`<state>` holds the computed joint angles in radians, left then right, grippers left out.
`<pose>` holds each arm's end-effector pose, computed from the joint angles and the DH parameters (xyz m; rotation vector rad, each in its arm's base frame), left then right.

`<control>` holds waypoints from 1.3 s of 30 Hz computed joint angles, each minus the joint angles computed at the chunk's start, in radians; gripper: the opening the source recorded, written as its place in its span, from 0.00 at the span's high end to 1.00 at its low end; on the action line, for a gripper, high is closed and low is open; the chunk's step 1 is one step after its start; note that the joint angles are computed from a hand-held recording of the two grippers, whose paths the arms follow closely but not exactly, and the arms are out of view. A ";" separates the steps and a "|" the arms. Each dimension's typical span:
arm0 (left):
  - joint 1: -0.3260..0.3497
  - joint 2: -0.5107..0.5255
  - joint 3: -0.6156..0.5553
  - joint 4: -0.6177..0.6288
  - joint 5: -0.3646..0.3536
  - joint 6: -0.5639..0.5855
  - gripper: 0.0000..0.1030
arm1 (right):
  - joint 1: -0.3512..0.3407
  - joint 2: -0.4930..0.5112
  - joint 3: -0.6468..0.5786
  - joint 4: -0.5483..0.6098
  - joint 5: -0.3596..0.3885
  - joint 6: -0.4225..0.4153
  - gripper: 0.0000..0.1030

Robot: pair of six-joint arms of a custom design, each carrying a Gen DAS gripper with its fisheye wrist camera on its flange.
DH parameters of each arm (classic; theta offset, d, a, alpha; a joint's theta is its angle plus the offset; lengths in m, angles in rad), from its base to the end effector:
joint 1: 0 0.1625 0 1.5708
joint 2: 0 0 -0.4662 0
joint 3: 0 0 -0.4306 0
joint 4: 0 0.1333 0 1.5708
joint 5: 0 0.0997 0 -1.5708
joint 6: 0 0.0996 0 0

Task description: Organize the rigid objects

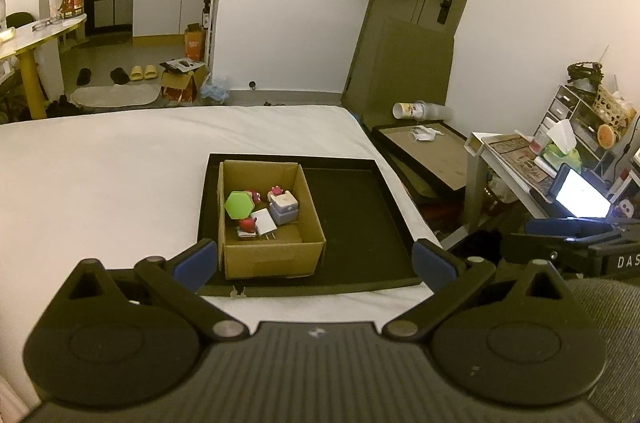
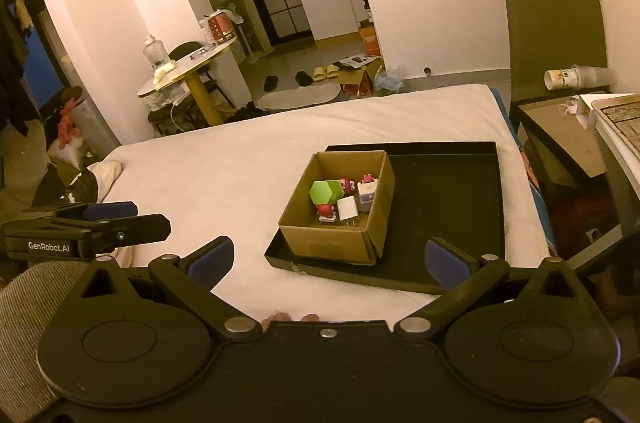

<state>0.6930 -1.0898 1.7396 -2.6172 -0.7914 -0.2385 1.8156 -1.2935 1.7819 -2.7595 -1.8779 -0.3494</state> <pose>-0.3916 -0.5895 0.2884 0.5918 2.4470 -0.9734 0.2565 -0.6011 0.4005 0.6326 -2.5781 0.9451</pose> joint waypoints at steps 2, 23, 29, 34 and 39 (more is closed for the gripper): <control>0.000 0.001 0.001 -0.005 0.002 0.001 0.00 | 0.001 -0.001 0.001 0.003 -0.002 0.005 0.00; -0.004 -0.005 0.007 0.001 0.006 -0.015 0.00 | 0.003 -0.005 0.006 0.006 -0.013 0.019 0.00; -0.004 -0.005 0.007 0.002 0.007 -0.015 0.00 | 0.004 -0.005 0.005 0.007 -0.018 0.020 0.00; -0.003 -0.006 0.007 0.001 0.008 -0.013 0.00 | 0.006 -0.007 0.006 0.004 -0.029 0.016 0.00; -0.003 -0.006 0.007 0.002 0.006 -0.015 0.00 | 0.006 -0.007 0.006 0.006 -0.029 0.018 0.00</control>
